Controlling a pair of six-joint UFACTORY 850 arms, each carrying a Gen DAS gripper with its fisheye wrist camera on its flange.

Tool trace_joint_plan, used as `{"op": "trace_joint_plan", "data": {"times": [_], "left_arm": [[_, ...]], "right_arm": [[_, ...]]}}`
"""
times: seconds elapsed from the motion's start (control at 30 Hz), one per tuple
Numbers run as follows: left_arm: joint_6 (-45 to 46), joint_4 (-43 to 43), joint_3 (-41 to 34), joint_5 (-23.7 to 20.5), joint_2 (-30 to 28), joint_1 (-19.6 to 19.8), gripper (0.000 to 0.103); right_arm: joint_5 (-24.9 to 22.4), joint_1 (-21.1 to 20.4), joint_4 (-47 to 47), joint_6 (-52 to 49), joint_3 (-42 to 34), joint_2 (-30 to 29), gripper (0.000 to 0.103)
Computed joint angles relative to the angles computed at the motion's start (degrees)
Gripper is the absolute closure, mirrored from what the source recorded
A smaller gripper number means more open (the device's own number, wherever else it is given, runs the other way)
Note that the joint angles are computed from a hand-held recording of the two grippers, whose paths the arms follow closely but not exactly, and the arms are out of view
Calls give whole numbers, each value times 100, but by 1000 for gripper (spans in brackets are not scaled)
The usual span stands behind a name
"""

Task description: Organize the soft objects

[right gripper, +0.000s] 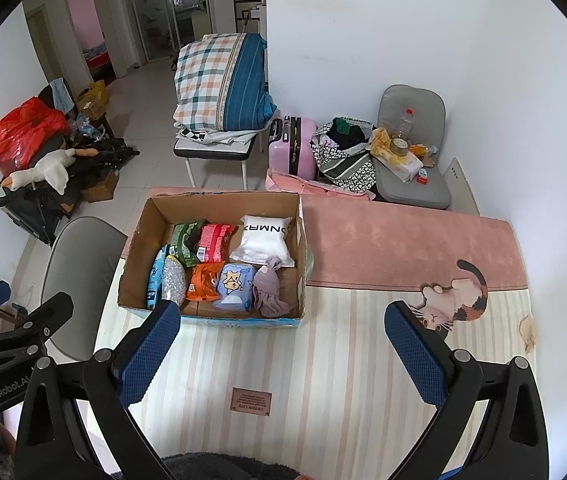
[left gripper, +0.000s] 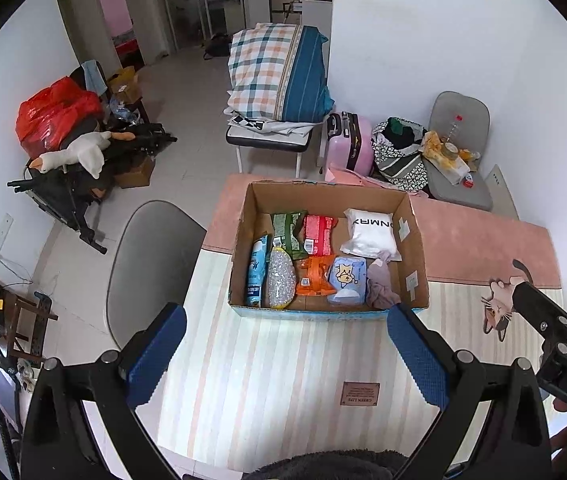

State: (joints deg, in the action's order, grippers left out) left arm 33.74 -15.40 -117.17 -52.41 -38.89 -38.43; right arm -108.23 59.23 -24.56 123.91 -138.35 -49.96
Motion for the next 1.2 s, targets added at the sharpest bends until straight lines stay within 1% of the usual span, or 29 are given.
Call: {"op": "trace_joint_plan", "data": {"times": [0.3,0.6,1.2], "left_arm": [[-35,-4,-139,-111,-101,38,0],[-33,-20,-131,-37,-85,45,0],[-19,-10,-148,-59,-83,25,0]], "right_arm": [[2,-4,2,-38,-71,-38,0],[-27,-2,0,-72,-90,-53,0],[-2,-17,23,-19,64,39,0]]}}
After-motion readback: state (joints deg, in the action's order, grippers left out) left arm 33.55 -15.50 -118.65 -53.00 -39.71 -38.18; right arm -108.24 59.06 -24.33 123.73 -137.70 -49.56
